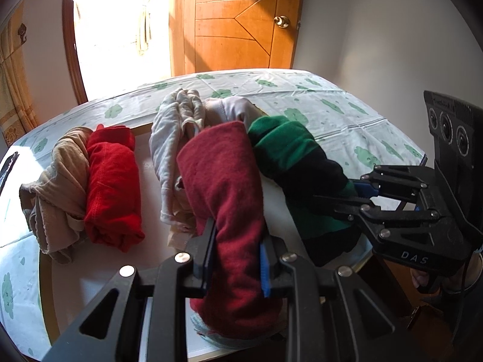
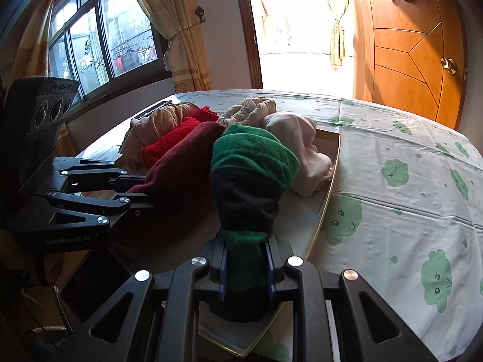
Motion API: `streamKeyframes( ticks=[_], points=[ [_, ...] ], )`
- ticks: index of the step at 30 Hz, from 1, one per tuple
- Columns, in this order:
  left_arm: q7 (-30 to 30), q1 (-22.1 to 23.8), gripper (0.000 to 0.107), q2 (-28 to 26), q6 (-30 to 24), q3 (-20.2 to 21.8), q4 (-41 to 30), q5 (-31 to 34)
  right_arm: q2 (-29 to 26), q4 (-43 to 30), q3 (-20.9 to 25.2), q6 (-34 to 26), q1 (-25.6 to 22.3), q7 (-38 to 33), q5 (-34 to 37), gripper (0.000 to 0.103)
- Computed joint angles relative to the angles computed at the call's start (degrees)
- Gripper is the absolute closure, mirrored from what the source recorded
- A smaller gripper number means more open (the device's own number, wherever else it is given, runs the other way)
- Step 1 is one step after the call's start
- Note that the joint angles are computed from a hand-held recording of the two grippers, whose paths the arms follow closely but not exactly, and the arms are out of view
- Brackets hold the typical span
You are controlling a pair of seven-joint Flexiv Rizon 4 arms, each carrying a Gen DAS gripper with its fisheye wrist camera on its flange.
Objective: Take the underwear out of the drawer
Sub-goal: 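Lower both socks into the tray and open both grippers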
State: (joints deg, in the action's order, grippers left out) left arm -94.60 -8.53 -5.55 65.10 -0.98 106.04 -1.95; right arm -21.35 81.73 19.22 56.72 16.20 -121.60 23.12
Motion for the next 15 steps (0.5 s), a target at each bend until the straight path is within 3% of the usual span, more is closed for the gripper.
streamKeyframes(
  ticks=[15],
  points=[
    [-4.17,-0.86,0.079,-0.49,2.52,0.59,0.12,5.60,-0.29,0.42,-0.13,0.70,0.18,1.14,-0.32,0.081]
  ],
)
